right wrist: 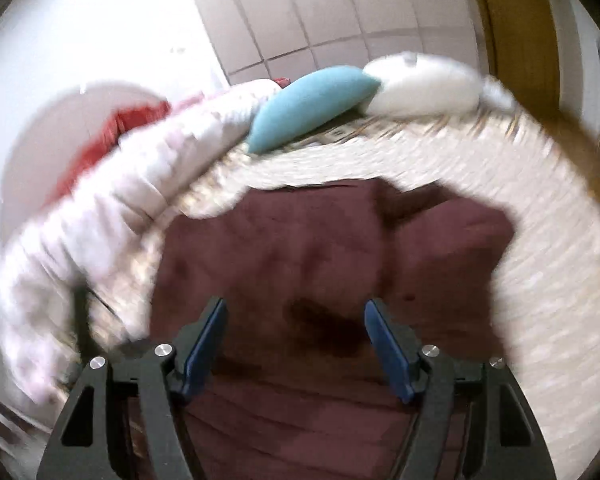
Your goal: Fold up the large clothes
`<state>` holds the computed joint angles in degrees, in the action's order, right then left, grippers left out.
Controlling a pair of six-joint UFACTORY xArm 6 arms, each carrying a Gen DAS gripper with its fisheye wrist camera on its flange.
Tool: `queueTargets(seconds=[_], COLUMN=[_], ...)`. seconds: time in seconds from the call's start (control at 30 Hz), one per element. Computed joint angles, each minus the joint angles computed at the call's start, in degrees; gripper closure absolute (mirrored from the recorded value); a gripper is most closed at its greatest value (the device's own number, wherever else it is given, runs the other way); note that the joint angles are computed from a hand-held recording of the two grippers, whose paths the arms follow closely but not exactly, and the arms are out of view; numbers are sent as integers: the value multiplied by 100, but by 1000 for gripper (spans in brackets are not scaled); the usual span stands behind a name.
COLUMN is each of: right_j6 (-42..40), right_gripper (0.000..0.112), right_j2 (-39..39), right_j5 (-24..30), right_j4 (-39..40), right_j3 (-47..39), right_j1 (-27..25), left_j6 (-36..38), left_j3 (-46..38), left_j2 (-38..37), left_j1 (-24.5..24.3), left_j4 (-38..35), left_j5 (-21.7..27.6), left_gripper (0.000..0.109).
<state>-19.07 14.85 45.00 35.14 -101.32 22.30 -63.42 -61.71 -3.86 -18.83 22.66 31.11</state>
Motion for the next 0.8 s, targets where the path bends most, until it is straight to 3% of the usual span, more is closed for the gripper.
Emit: queueTargets(seconds=[0.1, 0.2, 0.27, 0.43, 0.53, 0.6, 0.73, 0.8], right_j6=[216, 304, 589, 1332, 1445, 1556, 1769, 1762], right_gripper=[41, 44, 45, 48, 48, 48, 47, 47], right_j2=[394, 901, 1267, 1056, 961, 889, 935, 937], right_j5=[-302, 164, 427, 15, -147, -350, -396, -517], right_j4=[-834, -1394, -2187, -3928, -4073, -4293, -4440, -4409], right_j3=[-532, -1272, -1636, -667, -263, -73, -94, -20], right_j1=[473, 769, 880, 927, 837, 853, 881, 873], left_j6=[-145, -225, -398, -933, -1061, -989, -568, -404], left_j3=[109, 440, 643, 678, 233, -17, -552, -496], left_j2=[-69, -533, -948, -1515, -1186, -857, -78, 98], left_j1=[-67, -120, -199, -375, -327, -226, -133, -4], left_j4=[82, 150, 426, 1380, 1745, 1746, 1431, 1117], left_j5=[-13, -72, 53, 567, 960, 966, 1486, 1477], left_gripper=[8, 9, 9, 9, 9, 9, 9, 9])
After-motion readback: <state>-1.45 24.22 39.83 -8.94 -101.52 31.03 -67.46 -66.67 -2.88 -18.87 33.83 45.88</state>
